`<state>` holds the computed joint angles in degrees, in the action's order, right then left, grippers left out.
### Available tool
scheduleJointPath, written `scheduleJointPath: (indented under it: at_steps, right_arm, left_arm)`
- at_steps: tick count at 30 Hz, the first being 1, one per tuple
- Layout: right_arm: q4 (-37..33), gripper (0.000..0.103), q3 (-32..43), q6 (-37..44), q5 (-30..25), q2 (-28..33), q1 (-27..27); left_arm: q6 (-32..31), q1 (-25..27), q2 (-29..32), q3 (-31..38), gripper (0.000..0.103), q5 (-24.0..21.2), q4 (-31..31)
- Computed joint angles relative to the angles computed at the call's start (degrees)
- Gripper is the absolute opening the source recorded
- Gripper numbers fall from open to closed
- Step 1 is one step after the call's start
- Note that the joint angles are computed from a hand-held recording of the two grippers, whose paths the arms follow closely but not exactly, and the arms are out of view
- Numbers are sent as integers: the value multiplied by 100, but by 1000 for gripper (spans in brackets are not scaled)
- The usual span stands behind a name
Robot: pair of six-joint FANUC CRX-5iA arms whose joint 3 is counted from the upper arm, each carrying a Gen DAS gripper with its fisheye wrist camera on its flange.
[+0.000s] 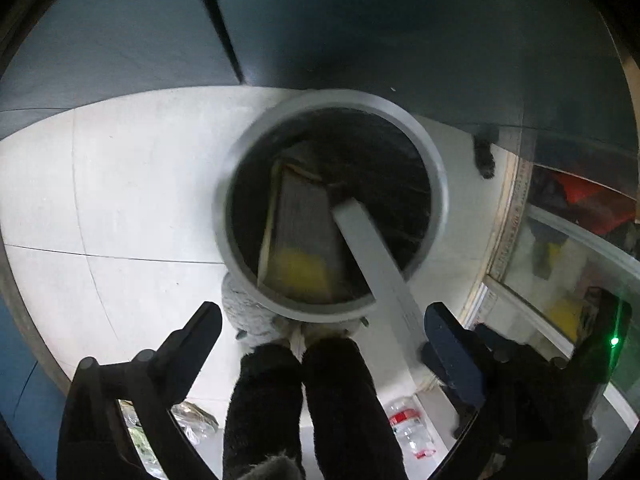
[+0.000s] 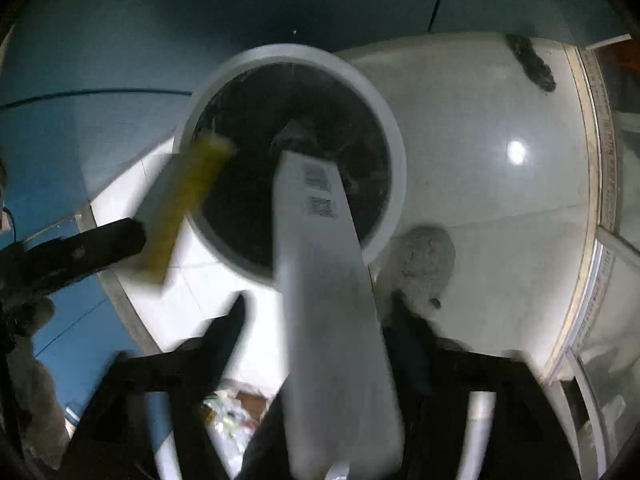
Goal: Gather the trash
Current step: 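Carry both boxes down over the white bin and open both tools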
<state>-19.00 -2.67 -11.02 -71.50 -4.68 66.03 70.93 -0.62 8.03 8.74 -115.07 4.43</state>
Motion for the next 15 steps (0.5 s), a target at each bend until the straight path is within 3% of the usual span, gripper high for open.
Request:
scheduleJointPath:
  at_steps: [1, 8, 15]
  right_arm:
    - [103, 103, -13, -78, -55, 3, 31]
    - [654, 103, 730, -591, -1299, 329, 402]
    - [1035, 103, 1861, -733, -2487, 649, 627]
  left_arm:
    - [-12, 9, -55, 56, 103, -11, -101]
    - [-741, -48, -734, 379, 103, 411, -1014]
    - [-985, 119, -886, 1274, 103, -243, -1111]
